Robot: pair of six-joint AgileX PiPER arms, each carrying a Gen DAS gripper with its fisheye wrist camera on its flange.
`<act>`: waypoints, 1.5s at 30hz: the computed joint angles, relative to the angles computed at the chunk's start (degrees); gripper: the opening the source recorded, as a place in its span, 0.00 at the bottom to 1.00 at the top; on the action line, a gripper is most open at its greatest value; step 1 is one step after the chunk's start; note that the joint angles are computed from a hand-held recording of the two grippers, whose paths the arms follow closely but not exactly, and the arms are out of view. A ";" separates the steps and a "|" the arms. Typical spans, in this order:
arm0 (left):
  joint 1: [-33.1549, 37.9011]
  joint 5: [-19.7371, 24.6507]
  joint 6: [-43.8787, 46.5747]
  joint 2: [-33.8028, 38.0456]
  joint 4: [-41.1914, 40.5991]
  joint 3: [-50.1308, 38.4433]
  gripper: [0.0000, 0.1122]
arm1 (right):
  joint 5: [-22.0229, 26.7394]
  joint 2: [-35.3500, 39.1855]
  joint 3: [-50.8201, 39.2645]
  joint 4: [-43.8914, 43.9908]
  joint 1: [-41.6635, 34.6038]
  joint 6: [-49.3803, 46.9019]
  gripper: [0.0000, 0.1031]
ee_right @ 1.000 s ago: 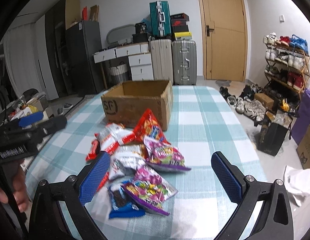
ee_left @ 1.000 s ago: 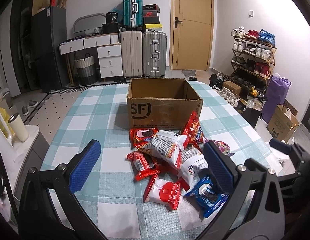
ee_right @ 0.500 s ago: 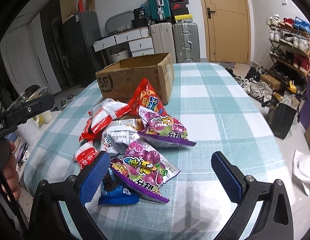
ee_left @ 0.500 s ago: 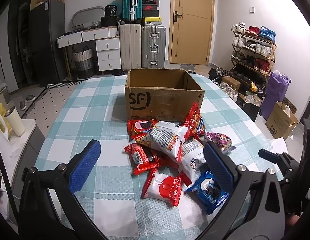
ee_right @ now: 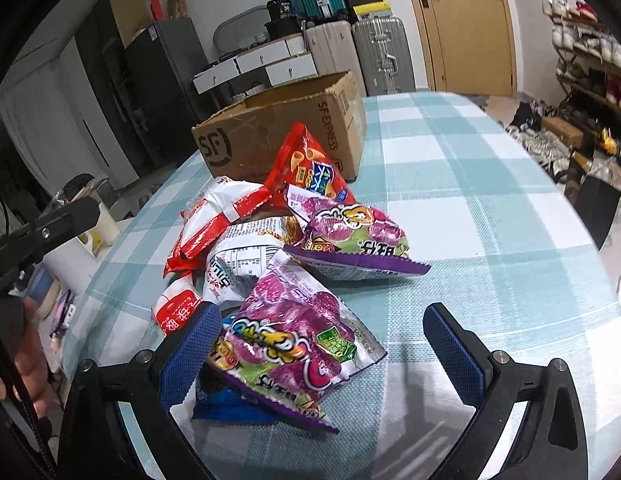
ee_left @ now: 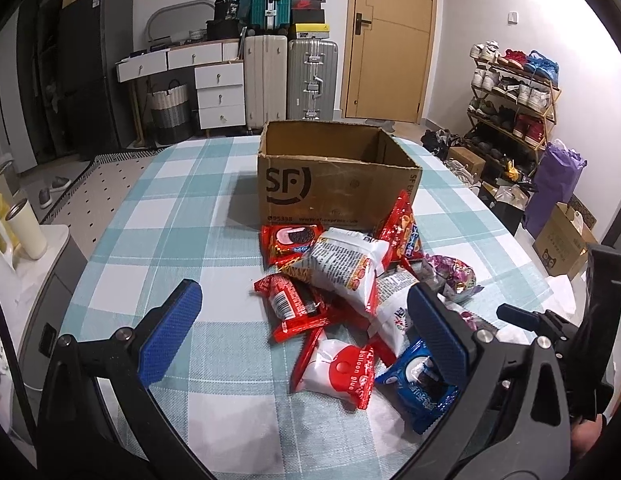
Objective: Organize snacks
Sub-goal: 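Reach the right tool to the purple candy bag and close on it, then lift the purple bag with the right tool while the left tool grasps the red-white bag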
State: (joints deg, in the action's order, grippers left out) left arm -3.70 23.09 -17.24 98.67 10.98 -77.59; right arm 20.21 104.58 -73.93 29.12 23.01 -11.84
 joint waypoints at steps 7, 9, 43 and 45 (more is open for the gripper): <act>1.11 0.22 1.35 0.77 -1.93 0.08 0.91 | 2.58 2.31 -1.65 5.66 -0.08 -5.40 1.00; 1.23 0.27 1.49 0.87 -2.09 0.10 0.91 | 2.79 2.54 -1.47 6.94 0.02 -6.80 0.99; 9.25 -0.10 22.18 2.24 -24.93 3.01 0.91 | 2.76 -3.18 4.98 31.76 -3.31 -30.77 0.43; 9.26 0.15 21.99 2.51 -24.77 3.34 0.91 | 2.68 -3.86 5.32 32.31 -3.72 -31.12 0.43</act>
